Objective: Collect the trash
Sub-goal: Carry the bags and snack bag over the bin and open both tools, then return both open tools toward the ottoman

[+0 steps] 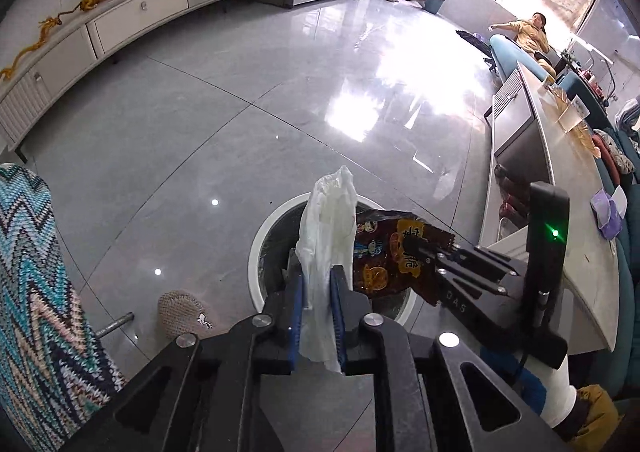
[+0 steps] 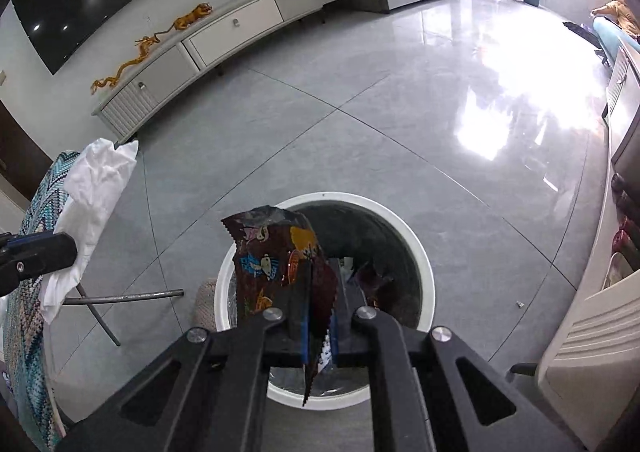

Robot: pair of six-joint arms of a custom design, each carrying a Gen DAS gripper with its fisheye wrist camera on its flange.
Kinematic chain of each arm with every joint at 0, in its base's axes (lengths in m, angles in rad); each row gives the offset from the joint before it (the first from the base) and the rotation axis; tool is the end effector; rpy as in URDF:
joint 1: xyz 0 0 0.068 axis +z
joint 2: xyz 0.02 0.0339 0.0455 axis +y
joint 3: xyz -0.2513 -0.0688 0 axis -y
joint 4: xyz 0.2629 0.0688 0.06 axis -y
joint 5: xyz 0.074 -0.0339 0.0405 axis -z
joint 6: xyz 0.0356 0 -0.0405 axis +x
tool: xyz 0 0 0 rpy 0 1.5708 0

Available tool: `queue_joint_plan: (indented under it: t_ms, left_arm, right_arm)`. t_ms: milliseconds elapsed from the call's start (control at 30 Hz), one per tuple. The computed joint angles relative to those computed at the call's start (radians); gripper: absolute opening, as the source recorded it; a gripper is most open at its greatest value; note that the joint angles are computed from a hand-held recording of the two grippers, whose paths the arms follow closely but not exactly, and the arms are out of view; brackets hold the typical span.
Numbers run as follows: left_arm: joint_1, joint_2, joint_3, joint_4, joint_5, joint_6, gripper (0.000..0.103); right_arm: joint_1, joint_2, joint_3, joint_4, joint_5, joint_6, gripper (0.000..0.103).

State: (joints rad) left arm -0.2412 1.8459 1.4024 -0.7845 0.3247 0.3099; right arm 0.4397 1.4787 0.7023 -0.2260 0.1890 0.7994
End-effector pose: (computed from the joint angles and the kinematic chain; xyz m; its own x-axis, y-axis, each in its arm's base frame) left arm 0.3738 -0.1036 0.1953 -0.7702 0.4871 -0.4117 0.5937 0.7835 -0.1836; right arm 0.2609 0.1153 0.1305 -0.7658 0.4180 -0.4888 0.3191 0.9068 0.2755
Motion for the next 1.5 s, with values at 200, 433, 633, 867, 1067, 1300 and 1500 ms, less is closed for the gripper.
queue_joint_plan:
  t_ms: [200,433,633,867,1067,1300,1500]
  left_arm:
    - [0.023,0.028,0.001,0.03,0.064,-0.038,0.061]
    - [0.051,-0.077,-0.07,0.039,0.111,-0.019,0.061]
    - [0.113,-0.307,-0.175,0.071,0.141,-0.02,0.061]
    - [0.285,-0.584,-0.252,0.087,0.237,-0.063,0.061]
    - [0.552,-0.723,-0.212,-0.066,0.387,0.04,0.068]
    - [0.998,-0.786,-0.122,-0.203,0.64,0.207,0.081]
    - [1.33,-0.721,-0.019,-0.343,0.822,0.414,0.083]
  right_arm:
    - [-0.018,0.09,0.01,0.029,-0.021,-0.011,0.05]
    - [-0.006,0.045,-0.021,0.018,-0.006,0.038,0.051]
    - [0.049,-0.151,-0.039,-0.118,0.095,0.098,0.051]
    - [0.228,-0.369,0.112,-0.43,0.339,0.189,0.051]
    - [0.528,-0.309,0.426,-0.686,0.635,0.307,0.051]
    - [0.793,-0.096,0.814,-0.837,0.874,0.3,0.051]
    - [0.918,0.063,1.059,-0.878,0.977,0.226,0.057]
